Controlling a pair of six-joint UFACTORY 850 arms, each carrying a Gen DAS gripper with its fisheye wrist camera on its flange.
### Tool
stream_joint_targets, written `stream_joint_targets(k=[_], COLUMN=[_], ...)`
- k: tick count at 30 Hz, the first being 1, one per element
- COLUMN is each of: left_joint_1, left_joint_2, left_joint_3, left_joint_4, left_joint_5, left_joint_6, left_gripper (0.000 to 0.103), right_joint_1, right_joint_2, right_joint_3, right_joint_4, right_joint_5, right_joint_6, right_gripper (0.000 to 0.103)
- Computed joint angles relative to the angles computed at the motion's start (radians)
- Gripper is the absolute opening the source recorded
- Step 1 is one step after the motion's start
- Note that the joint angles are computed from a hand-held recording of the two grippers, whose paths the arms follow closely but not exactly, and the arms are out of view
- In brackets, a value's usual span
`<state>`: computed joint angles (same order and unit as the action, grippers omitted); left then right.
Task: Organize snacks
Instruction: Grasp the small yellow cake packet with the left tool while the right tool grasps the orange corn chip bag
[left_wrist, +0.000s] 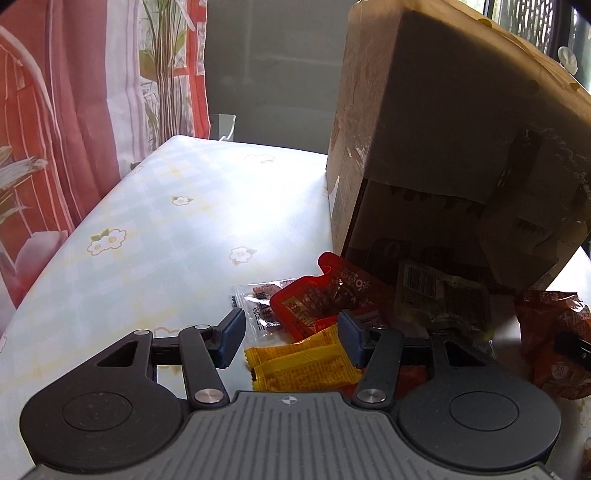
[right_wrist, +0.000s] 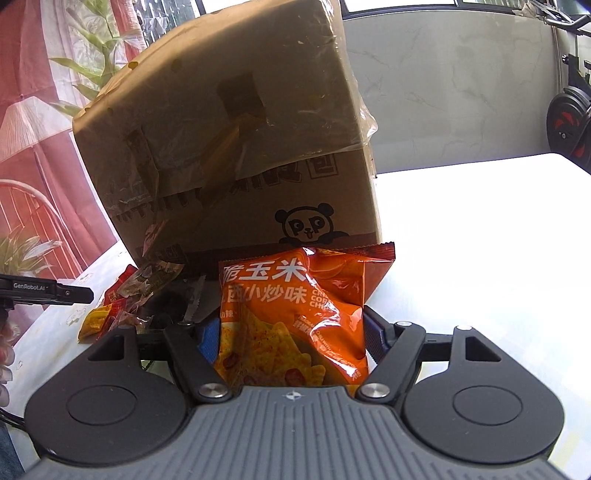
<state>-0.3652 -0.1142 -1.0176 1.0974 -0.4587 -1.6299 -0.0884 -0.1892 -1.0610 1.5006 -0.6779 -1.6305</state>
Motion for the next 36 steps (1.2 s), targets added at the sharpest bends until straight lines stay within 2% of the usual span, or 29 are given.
stream_joint_targets(k=[6, 12, 18, 23, 27, 34, 36], left_joint_1=[0.044, 0.04, 0.024, -0.018, -0.031, -0.057, -0.068], left_joint_2=[-0.023, 0.013, 0.051, 0.054, 0.029, -0.001, -0.009], left_joint_3=[-0.011, 0.033, 0.075, 0.082, 0.065, 0.031, 0.024], left_joint_4=[-0.09, -0.188, -0.269, -0.16, -0.106, -0.075, -0.057], left_joint_5=[0.088, 0.135, 0.151, 0.087, 0.031, -0.052, -0.075], left_joint_6=[0.098, 0.212, 0.276, 0.184, 0.126, 0.075, 0.058], left_gripper=[0.052, 0.052, 0.052, 0.052, 0.041, 0.04, 0.035], right_joint_1=[-0.005, -0.006, -0.004, -0.005, -0.005, -0.005, -0.005], right_joint_2=[0.001, 0.0, 0.0, 0.0, 0.0, 0.0, 0.0], right_joint_3=[0.001, 0.0, 0.0, 0.0, -0.001, 0.0, 0.0], right_joint_4=[-0.004, -0.007, -0.009, -0.01, -0.01, -0.01, -0.01], right_joint_5=[-0.007, -0.011, -0.009, -0.01, -0.011, -0.011, -0.011], right_joint_6=[0.008, 0.018, 0.027, 0.026, 0.026, 0.029, 0.029], right_gripper=[0.074, 0.074, 0.074, 0.074, 0.074, 0.074, 0.074])
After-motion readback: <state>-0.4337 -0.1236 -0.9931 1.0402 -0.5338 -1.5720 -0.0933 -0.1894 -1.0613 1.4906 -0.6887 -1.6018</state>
